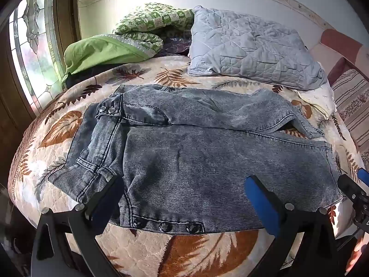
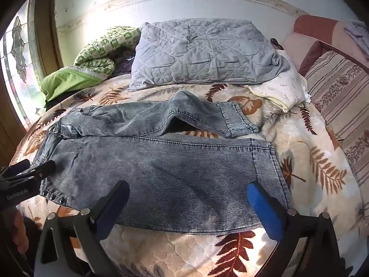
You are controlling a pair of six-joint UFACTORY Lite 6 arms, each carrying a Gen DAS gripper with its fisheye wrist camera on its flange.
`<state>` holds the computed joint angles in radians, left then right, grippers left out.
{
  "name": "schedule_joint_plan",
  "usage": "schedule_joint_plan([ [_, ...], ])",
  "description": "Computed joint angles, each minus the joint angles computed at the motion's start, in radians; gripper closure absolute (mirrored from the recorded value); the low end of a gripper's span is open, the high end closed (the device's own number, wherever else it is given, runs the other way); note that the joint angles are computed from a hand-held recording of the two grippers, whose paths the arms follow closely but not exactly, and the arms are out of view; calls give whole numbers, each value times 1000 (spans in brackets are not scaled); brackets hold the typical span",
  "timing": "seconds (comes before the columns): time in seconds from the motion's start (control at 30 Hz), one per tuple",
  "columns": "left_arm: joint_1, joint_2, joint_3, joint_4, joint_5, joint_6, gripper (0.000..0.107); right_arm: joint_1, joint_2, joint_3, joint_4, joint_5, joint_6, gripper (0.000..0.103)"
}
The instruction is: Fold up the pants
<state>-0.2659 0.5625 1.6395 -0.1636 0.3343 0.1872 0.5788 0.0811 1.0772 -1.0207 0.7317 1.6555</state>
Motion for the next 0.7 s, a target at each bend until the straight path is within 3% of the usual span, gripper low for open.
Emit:
schedule_joint_plan([
  [0.13, -5, -9, -37, 18, -28, -17, 4, -3, -1, -12, -25, -9, 25, 0],
  [0.33, -6, 32, 24, 28, 12, -36, 4, -3, 32, 39, -9, 8, -6, 0],
  [0.7, 12, 17, 0, -55, 4, 54, 4, 6, 40, 50, -23, 10, 6, 0],
])
